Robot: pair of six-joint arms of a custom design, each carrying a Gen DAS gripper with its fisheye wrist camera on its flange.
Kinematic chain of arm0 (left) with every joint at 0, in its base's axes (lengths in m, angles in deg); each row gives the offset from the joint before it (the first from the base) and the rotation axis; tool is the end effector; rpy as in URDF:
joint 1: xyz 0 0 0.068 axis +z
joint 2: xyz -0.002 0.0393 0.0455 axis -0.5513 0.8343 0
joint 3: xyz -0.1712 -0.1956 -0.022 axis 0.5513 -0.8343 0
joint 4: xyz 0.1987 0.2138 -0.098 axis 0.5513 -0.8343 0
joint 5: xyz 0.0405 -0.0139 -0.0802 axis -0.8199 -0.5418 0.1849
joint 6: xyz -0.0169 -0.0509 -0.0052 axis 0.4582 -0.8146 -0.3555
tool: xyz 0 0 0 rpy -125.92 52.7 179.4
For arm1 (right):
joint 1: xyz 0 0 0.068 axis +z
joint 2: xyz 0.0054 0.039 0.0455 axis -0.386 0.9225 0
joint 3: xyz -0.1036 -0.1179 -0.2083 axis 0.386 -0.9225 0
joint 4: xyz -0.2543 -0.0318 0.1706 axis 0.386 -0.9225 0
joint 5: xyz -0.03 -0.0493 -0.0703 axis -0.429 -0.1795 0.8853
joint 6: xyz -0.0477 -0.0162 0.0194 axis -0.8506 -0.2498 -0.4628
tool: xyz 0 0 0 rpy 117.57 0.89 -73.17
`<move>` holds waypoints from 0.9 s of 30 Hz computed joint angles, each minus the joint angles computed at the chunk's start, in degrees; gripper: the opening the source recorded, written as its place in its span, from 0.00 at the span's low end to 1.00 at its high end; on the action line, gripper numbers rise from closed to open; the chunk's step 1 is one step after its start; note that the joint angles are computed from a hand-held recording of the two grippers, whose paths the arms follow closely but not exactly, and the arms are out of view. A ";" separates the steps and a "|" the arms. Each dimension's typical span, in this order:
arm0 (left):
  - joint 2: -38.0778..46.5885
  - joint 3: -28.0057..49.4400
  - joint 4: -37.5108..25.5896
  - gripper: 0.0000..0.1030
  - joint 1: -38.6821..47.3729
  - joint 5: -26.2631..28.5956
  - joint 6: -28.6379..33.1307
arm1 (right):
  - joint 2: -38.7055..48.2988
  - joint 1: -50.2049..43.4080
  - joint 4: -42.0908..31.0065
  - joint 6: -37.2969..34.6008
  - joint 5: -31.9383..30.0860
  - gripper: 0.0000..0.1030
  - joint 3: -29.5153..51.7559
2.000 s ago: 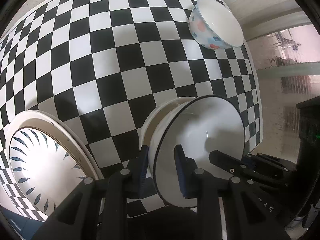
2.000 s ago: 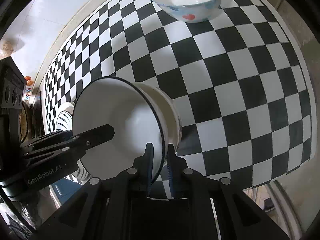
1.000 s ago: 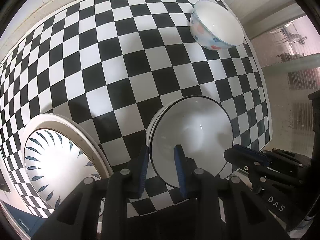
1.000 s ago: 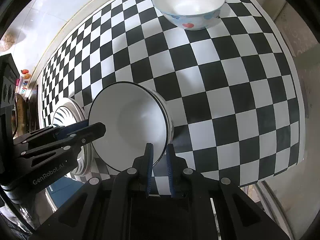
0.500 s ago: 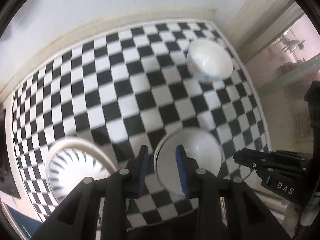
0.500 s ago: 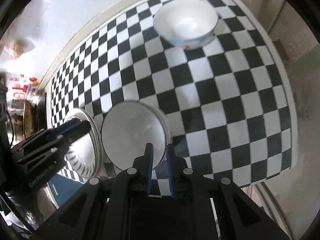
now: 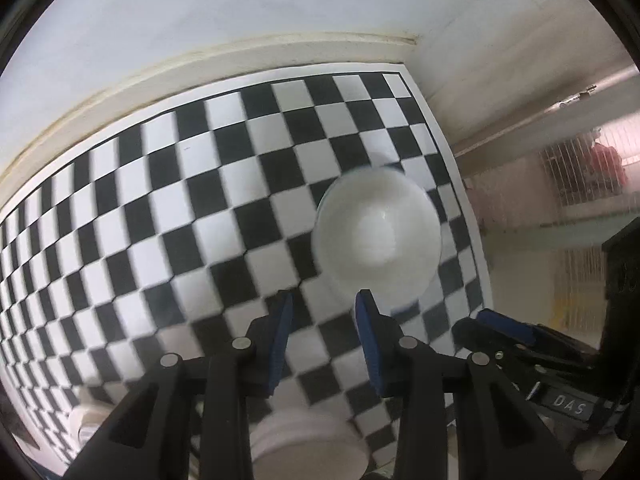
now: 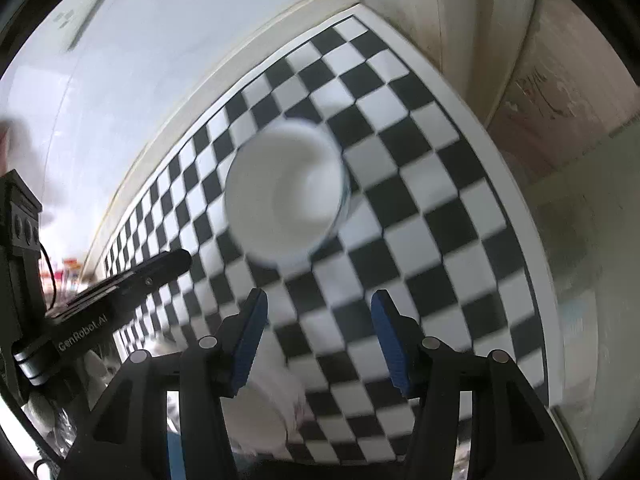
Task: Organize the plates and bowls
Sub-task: 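Lift the two-bowl stack with both tools toward the pink-dotted bowl, then lower the bowl stack into the pink-dotted bowl and grip its rim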
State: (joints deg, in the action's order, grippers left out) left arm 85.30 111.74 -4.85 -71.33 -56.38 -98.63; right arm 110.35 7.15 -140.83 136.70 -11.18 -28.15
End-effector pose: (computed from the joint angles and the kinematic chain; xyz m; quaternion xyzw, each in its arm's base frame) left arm 0.2288 -0.1876 0.2933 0.0878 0.9858 -0.1420 0.0199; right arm 0.1734 0.1114 0.2514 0.1363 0.9673 0.2116 0.0311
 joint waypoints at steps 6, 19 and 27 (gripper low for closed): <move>12.11 4.23 2.04 0.30 2.52 4.90 3.41 | 11.08 -8.29 4.82 -7.50 -3.16 0.55 0.99; 14.34 -1.18 8.43 0.23 5.71 11.81 3.71 | 27.46 -12.92 11.22 -13.19 -8.85 0.13 3.06; 6.77 -2.06 4.54 0.23 5.11 10.07 4.06 | 23.24 -8.69 8.33 -9.71 -6.53 0.11 4.14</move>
State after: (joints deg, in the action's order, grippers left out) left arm 92.07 109.68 -0.31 -66.22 -46.31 -94.57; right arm 133.59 -1.54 -132.50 126.99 -17.71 -24.01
